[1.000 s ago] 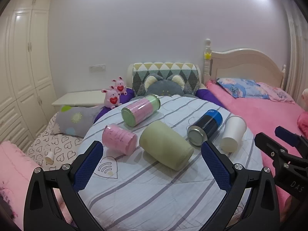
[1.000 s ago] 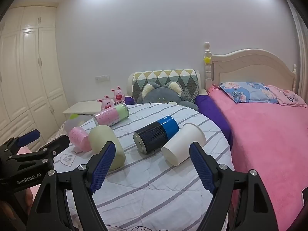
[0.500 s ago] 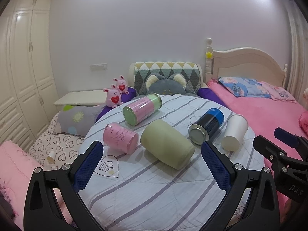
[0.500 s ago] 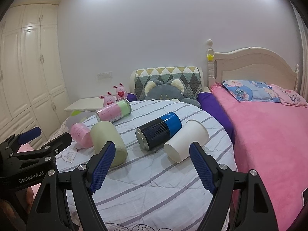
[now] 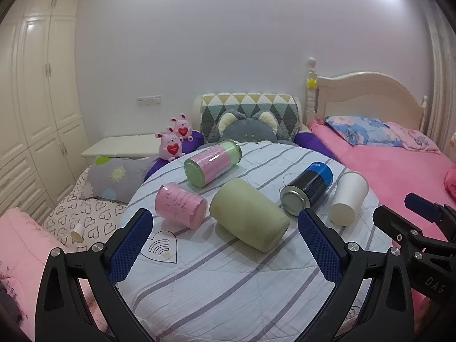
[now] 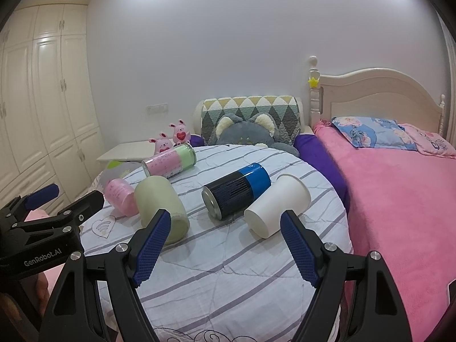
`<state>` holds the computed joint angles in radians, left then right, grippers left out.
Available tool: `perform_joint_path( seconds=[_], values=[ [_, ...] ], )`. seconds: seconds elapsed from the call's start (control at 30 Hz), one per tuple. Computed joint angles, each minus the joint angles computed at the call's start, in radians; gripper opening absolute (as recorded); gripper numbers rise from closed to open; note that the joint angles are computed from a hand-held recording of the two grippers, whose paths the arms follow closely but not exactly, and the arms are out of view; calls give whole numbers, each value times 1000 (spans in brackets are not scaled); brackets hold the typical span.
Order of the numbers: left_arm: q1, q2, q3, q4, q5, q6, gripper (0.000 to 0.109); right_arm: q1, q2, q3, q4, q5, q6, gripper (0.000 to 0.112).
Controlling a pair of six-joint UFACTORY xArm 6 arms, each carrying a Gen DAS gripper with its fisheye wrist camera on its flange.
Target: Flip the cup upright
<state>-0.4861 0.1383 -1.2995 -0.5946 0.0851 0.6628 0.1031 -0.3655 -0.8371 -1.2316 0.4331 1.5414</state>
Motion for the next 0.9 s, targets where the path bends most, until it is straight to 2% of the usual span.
perform_joint_path(
  seconds=[0.2,0.43,0.53,0.8,0.9],
  values=[
    [-2,4,3,43,-1,-43,103,-7,-1,6,11,-11,-10,80],
    [-9,10,8,192,8,-184,103,-35,-1,17,44,-38,-56,80],
    [-12,14,10,330,12,-315,103,-55,-8,29,59,-53,-85,80],
    [-45,31,8,690,14,-653,103,-173,-31,90,162,-181,-223,81],
    [-59,50,-23,845,52,-794,103,-223,-31,112,218,-237,-304,81]
  ],
)
